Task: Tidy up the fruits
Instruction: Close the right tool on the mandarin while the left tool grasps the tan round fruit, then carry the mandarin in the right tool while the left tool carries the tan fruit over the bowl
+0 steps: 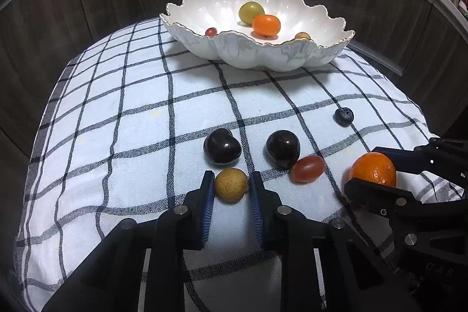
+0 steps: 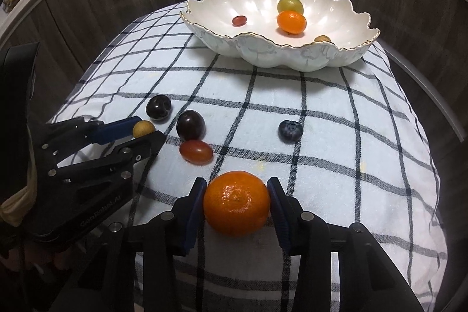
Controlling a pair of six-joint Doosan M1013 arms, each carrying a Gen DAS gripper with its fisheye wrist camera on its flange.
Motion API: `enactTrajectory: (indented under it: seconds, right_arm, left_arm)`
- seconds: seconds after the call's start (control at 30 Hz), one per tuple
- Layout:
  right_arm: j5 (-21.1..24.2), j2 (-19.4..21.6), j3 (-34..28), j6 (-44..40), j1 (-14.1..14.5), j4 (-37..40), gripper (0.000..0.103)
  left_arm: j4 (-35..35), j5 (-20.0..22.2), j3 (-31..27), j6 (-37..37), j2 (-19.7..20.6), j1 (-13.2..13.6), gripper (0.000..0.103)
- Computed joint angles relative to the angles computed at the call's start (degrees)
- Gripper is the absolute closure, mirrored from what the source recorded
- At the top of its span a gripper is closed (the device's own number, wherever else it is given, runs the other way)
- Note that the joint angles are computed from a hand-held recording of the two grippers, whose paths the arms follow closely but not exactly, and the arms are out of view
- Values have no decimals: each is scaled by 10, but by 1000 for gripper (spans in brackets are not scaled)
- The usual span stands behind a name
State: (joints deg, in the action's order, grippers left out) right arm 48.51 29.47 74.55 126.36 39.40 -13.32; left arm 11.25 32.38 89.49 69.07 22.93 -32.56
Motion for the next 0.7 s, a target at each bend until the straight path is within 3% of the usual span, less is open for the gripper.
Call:
enactTrajectory:
  seconds: [0.7]
  right_arm:
    - [-7, -8, 2, 31, 3, -35, 60]
  left_arm:
    - [7, -8, 5, -13, -14, -2, 79]
